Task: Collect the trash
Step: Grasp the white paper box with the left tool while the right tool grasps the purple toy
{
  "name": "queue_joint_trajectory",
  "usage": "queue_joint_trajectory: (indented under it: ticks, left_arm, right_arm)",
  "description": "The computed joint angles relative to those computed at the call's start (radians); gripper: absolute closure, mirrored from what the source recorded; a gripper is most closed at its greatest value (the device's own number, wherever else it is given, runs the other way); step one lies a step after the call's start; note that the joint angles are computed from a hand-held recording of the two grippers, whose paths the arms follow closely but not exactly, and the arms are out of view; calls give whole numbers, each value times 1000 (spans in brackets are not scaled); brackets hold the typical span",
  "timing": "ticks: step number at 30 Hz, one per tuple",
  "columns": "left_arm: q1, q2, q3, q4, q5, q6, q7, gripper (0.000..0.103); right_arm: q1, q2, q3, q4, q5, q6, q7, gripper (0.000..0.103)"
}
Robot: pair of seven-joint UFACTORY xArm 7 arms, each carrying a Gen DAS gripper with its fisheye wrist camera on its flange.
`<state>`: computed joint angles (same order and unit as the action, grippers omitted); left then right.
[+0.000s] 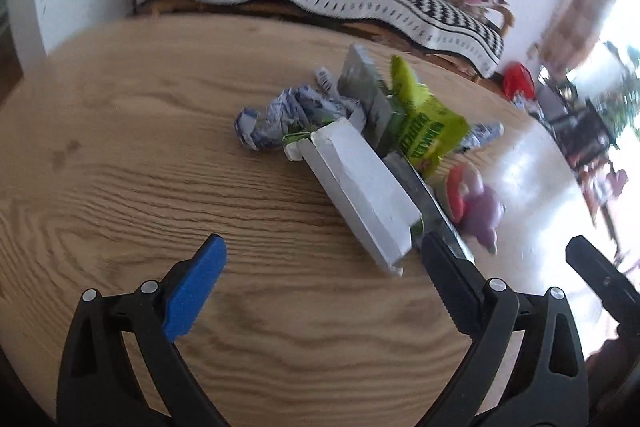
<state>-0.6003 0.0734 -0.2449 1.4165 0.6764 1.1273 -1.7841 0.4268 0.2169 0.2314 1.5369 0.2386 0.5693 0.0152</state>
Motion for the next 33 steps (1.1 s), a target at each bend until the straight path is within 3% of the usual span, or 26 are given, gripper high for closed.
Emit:
queue_joint_trajectory:
  ticks: [9, 11, 12, 14, 15, 16, 17, 19, 21, 22, 26, 29, 33]
  left_arm:
    - [30, 43, 39, 4, -29, -109, -76, 8]
    - [28, 62, 42, 30, -24, -82, -47, 8]
    - [23, 72, 45, 43, -19, -66, -38, 8]
    - [20, 70, 53, 36, -1, -69, -27, 9]
    - [21, 67, 55, 29, 4, -80, -14, 15]
    - [25, 56, 58, 9, 19, -122, -11, 21]
    - [28, 44, 58, -12, 27, -160, -17, 33]
    - [41, 33, 56, -32, 26, -233, 2, 52]
    - [38, 39, 49, -10, 15, -206, 31, 61]
    - [36, 28, 48, -21, 26, -213, 21, 71]
    - [42, -18, 36, -46, 33, -211, 26, 81]
    - [46, -49, 17, -59, 39, -180, 35, 83]
    - [47, -91, -16, -54, 67, -84, 56, 84]
  right_arm:
    - [2, 240, 34, 247, 83, 110, -23, 8]
    - [28, 260, 13, 256, 86, 85, -24, 13]
    - [33, 276, 17, 277, 44, 94, -10, 16]
    - [34, 297, 31, 302, 42, 104, -35, 40]
    - [39, 298, 29, 303, 34, 102, -39, 44]
    - [33, 301, 43, 304, 47, 105, -62, 56]
    - [30, 301, 49, 303, 57, 105, -75, 62]
    - [38, 290, 41, 287, 52, 89, -74, 65]
    - [34, 274, 39, 268, 64, 77, -64, 67]
    - [31, 267, 41, 259, 70, 71, -63, 67]
    - [10, 220, 42, 210, 92, 55, -72, 67]
    - [-8, 175, 47, 168, 117, 42, -90, 68]
    - [-50, 104, 68, 107, 201, 37, -153, 68]
